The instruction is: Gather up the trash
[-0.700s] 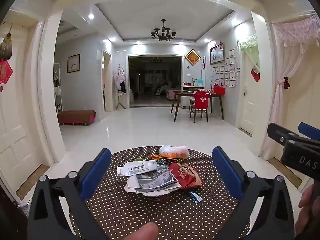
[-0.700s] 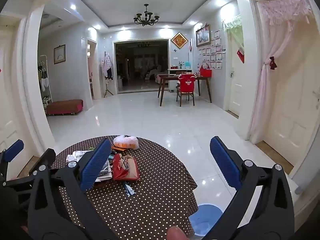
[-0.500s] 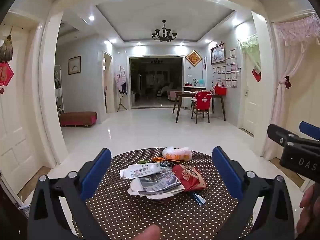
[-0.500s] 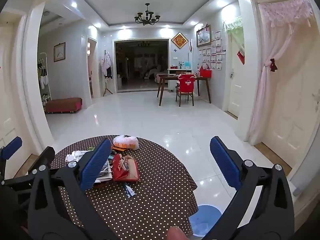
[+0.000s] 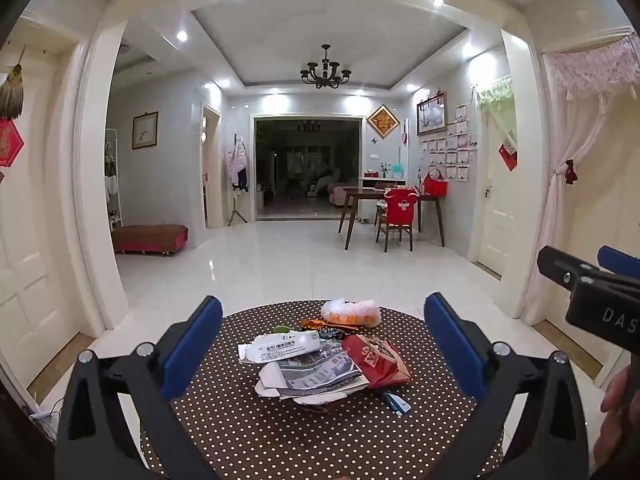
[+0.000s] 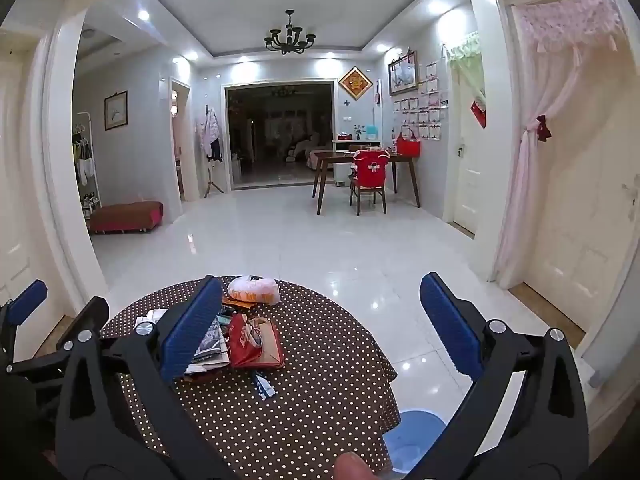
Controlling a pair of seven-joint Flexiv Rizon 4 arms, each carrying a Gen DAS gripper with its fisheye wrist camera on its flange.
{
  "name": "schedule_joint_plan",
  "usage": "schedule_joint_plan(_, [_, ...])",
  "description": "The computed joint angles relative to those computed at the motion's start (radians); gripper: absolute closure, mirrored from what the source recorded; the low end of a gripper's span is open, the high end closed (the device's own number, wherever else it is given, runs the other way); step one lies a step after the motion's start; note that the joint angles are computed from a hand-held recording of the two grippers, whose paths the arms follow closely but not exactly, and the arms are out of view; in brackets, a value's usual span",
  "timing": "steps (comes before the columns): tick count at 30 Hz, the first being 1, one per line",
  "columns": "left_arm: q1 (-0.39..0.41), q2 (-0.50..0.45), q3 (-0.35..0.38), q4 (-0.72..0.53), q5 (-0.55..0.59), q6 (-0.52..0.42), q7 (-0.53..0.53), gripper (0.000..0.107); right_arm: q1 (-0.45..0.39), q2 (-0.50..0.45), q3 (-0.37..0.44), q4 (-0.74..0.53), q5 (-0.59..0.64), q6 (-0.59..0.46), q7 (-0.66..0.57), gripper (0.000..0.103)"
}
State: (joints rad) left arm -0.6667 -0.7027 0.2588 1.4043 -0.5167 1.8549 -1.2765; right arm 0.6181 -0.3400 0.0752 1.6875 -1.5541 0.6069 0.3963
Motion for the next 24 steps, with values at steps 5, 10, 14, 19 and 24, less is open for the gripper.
schedule_joint_plan(5, [0.02, 0.004, -0.028, -0.004, 0.019, 0.0, 0.0, 0.008, -0.003, 0.004, 0.001, 0.001, 0.0, 0.001, 0.002, 0.006])
schedule_joint_plan(10, [0.027, 0.004, -0.042, -0.001, 0.03, 0.008, 0.002, 0.008, -0.007, 0.005, 0.0, 0.004, -0.005, 0.007, 0.008, 0.006])
schedule_joint_plan(14, [0.037, 0.006, -0.059, -0.002, 0.032, 0.007, 0.001, 0.008, -0.012, 0.007, 0.001, 0.005, -0.001, 0.014, 0.004, 0.006])
schedule_joint_plan(19, [0.033, 0.003, -0.054, -0.007, 0.039, -0.001, 0.005, 0.008, -0.018, 0.009, 0.0, 0.012, -0.008, 0.02, 0.017, 0.006])
schedule_joint_plan(24, [0.038, -0.004, -0.048, -0.015, 0.042, -0.015, -0.006, 0.008, -0.021, 0.004, 0.0, 0.007, -0.007, 0.033, 0.01, 0.006])
